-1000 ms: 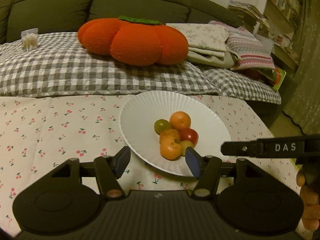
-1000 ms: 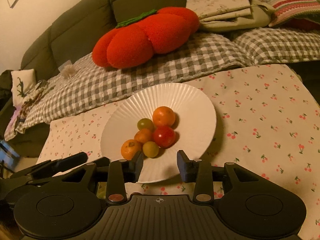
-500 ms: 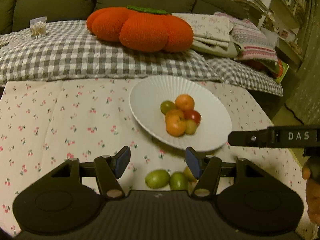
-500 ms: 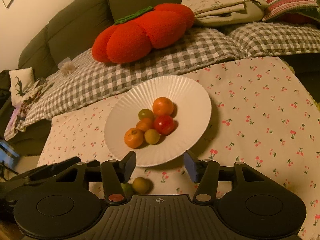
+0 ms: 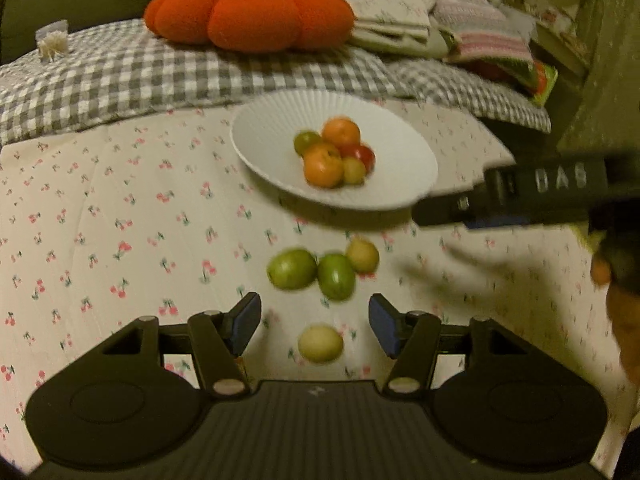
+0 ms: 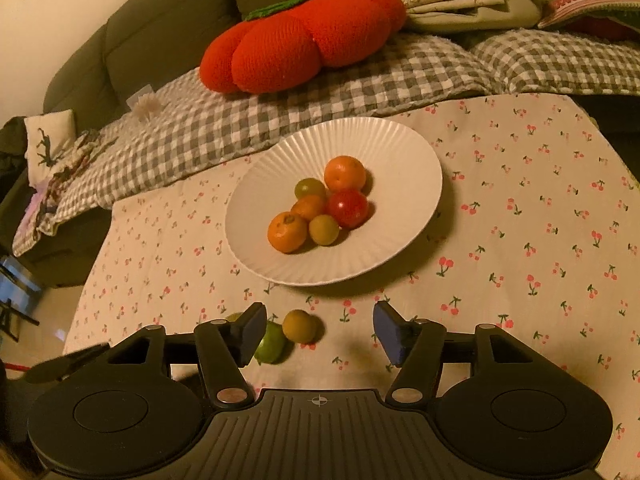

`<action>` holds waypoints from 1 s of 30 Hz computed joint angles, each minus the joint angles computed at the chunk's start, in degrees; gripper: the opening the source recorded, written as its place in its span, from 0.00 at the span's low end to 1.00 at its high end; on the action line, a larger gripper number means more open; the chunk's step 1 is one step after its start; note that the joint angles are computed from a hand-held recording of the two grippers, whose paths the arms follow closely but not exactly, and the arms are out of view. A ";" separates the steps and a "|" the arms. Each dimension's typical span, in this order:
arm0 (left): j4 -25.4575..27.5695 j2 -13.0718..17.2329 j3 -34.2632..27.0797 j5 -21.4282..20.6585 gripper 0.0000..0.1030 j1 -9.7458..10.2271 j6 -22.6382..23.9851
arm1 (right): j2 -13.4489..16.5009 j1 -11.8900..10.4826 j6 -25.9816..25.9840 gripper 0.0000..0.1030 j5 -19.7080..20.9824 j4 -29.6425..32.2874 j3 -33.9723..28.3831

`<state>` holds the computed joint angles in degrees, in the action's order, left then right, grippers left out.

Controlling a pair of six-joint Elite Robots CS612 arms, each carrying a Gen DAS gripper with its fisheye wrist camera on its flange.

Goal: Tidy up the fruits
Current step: 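Grasp the pale yellow fruit with the left tool, then grasp the green lime with the right tool while the left holds the pale fruit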

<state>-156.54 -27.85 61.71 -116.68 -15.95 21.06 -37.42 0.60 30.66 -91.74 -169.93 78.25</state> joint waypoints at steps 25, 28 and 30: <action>3.03 0.07 -0.59 6.11 0.25 0.04 -1.90 | 2.04 0.96 -4.91 0.58 2.46 2.64 -2.22; 3.42 0.43 -1.44 6.75 0.25 0.26 -3.56 | 2.81 1.41 -7.75 0.52 3.60 1.73 -3.04; 3.75 0.65 -1.90 6.96 0.25 0.40 -4.18 | 3.34 1.62 -8.64 0.48 4.07 1.74 -3.71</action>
<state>-152.79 -27.20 59.81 -109.72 -15.55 16.89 -34.08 2.22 22.02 -87.67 -168.19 74.54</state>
